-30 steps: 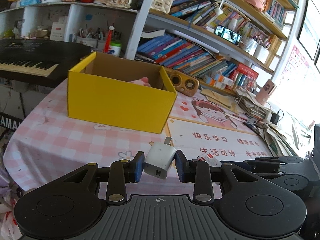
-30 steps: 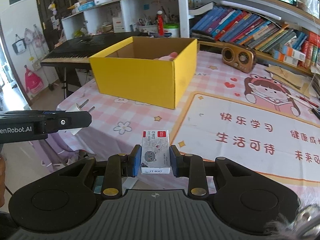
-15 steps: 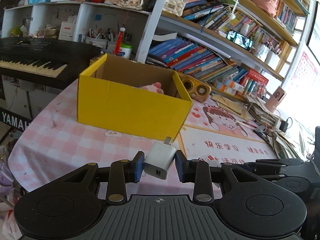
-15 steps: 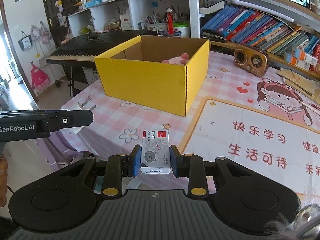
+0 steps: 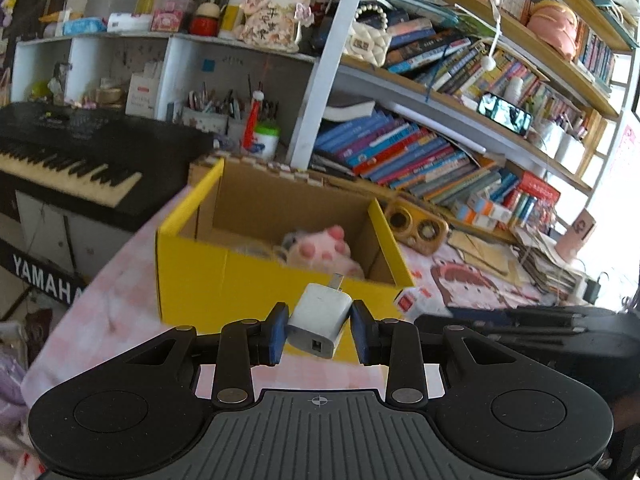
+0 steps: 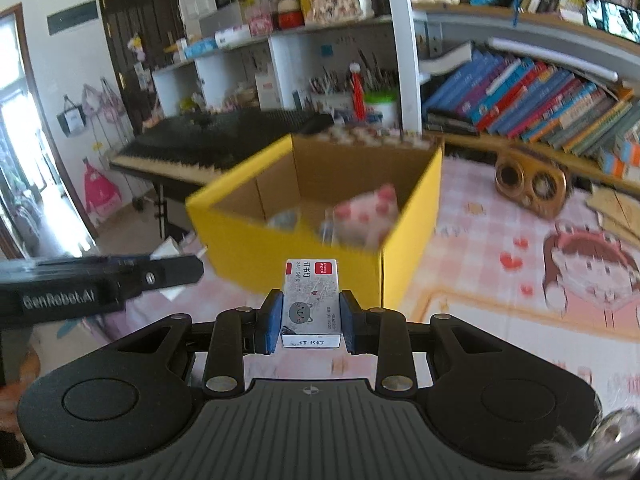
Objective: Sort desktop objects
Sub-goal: 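Lower both held items into the yellow box with both tools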
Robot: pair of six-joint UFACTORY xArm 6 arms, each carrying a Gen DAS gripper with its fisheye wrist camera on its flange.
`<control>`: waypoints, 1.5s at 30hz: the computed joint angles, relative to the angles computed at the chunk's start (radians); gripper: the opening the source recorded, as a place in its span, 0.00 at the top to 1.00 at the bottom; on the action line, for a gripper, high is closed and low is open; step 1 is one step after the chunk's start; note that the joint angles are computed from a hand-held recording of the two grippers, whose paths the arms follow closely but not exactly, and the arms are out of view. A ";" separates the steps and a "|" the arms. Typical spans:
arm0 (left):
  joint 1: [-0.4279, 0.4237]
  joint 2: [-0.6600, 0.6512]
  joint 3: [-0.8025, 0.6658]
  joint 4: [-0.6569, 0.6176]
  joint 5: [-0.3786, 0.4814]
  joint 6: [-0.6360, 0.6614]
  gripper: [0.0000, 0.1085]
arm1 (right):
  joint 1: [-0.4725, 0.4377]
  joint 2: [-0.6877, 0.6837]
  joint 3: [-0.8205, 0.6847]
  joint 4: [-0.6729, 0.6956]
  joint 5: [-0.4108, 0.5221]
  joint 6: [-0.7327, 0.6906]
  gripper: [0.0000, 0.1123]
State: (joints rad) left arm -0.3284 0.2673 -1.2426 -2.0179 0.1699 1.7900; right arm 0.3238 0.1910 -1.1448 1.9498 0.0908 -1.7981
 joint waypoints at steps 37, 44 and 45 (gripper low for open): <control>0.044 0.753 -0.962 1.597 0.259 -1.443 0.70 | -0.158 0.647 -0.816 -1.382 0.504 0.835 0.75; 0.050 0.807 -1.061 1.664 0.365 -1.491 0.70 | -0.162 0.677 -0.861 -1.412 0.565 0.839 0.74; 0.051 0.820 -1.087 1.670 0.383 -1.499 0.70 | -0.161 0.681 -0.867 -1.416 0.569 0.844 0.74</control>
